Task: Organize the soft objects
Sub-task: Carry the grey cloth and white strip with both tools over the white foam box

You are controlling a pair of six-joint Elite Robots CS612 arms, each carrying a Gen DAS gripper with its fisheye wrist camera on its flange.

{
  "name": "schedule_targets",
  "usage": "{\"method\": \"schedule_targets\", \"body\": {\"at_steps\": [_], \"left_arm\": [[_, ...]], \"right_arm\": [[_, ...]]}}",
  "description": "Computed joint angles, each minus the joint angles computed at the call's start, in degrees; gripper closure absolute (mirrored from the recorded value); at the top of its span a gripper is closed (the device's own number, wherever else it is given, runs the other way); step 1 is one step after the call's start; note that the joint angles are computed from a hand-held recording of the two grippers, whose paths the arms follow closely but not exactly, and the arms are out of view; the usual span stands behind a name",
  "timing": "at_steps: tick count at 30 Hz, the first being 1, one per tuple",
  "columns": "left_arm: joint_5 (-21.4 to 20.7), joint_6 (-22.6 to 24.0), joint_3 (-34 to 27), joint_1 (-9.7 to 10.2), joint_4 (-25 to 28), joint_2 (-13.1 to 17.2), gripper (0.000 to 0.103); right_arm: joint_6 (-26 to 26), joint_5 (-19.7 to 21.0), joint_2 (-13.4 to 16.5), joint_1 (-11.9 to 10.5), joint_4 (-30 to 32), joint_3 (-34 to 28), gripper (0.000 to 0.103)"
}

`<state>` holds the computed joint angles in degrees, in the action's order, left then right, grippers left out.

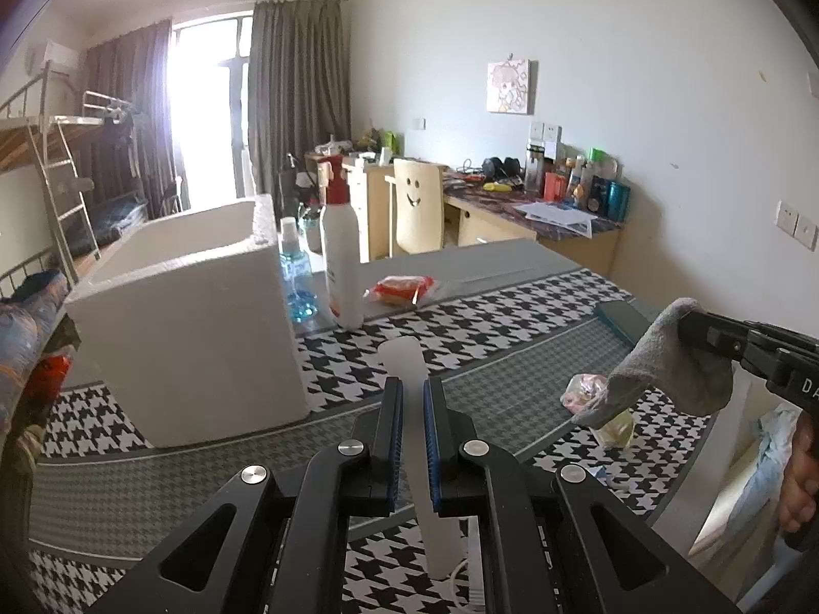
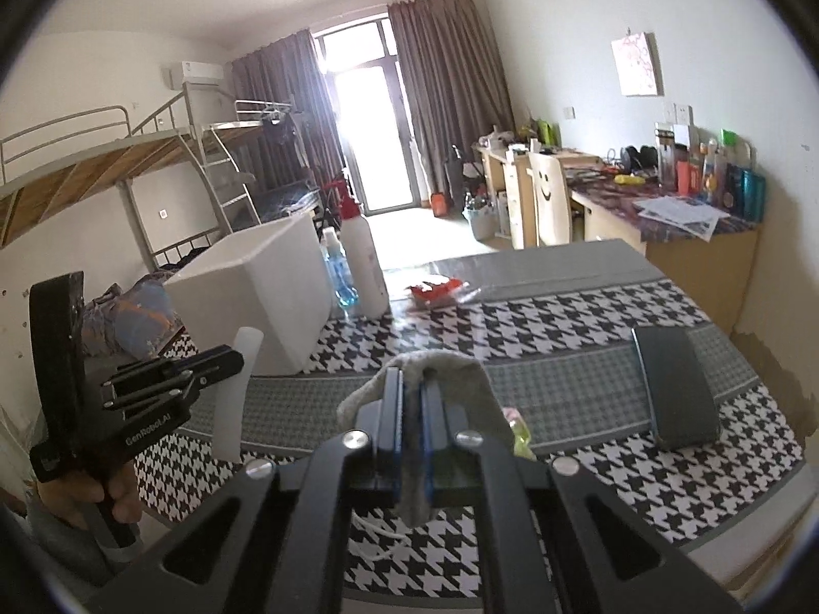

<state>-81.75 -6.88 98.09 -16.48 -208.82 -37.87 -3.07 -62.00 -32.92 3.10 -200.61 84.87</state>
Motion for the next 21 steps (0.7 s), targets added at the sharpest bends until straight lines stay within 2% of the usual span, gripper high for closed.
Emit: {"method": "schedule_targets", "body": {"at_steps": [18,21], "left_arm": [[-0.05,0.56,0.13,0.97,-0.93,-1.03,0.094],[-1.49,0.46,-0.08,1.34,-0.7,-1.2,0.094]], "right_arm": [[-2.22,1.16,0.42,1.27,-1.05,-2.23,0.095],[-2.74,1.91,0.61,1.49,-0.5,-2.93,0.095]]}}
